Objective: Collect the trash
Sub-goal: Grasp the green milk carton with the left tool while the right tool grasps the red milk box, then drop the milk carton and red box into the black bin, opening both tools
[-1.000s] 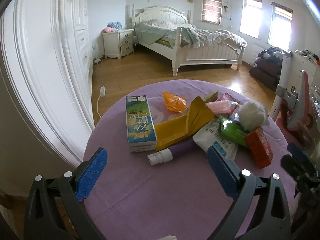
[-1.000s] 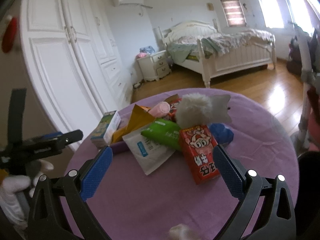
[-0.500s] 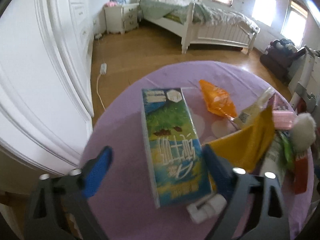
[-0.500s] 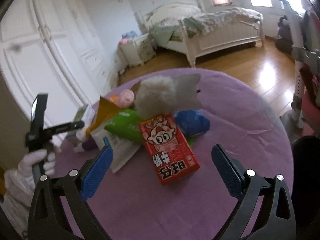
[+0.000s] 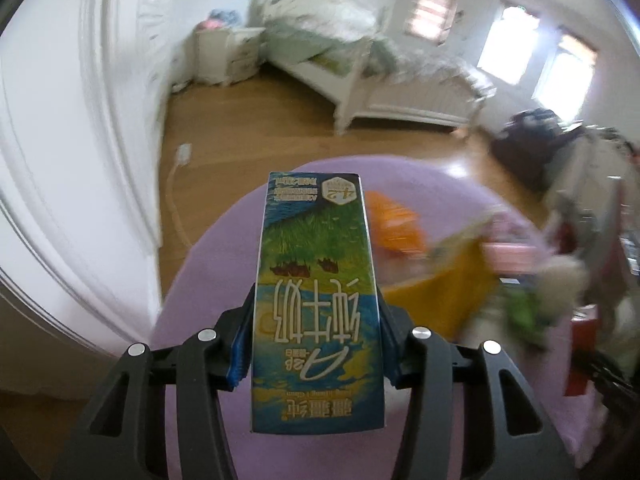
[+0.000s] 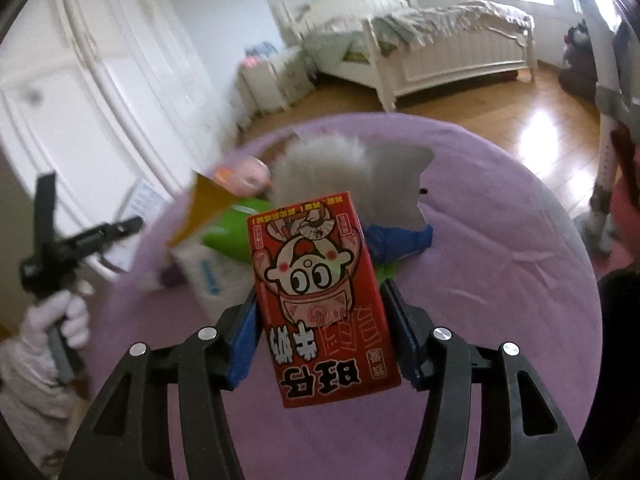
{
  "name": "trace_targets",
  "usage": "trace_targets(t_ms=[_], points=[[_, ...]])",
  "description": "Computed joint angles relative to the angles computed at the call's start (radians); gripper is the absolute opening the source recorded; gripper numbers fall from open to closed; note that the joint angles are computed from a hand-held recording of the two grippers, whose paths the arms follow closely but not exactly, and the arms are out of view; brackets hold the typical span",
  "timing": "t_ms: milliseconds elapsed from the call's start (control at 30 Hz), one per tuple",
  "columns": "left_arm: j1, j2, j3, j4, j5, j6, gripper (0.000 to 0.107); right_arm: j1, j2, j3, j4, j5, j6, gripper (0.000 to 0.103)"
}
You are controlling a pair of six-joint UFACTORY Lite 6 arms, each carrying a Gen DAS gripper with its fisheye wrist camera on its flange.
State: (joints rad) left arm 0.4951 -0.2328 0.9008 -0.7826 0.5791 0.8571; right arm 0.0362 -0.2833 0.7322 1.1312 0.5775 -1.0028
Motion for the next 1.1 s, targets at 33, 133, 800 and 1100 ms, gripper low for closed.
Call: trace_targets(t_ms=[33, 133, 800, 1100], points=[[-0.009, -0.051, -0.018, -0.007, 0.026, 0.000, 0.049, -0.073, -0.049, -0.022, 0.029, 0.091, -0.026, 0.057], [-0.122, -0.209, -0.032, -0.003, 0.141, -0.080, 0.049, -0.350, -0.142, -0.046, 0.069, 0.354, -0.068, 0.057], [-1.375, 1.086, 1.193, 0.231, 0.093, -0.773, 0.050, -1.418, 0.660, 0.268, -0.020, 0.512, -0.243, 0.057], [-1.424, 1.312, 1.475, 0.423, 0.204, -0.940, 0.054, -1.407, 0.836, 0.349, -0.018, 0.485, -0.288, 0.071]])
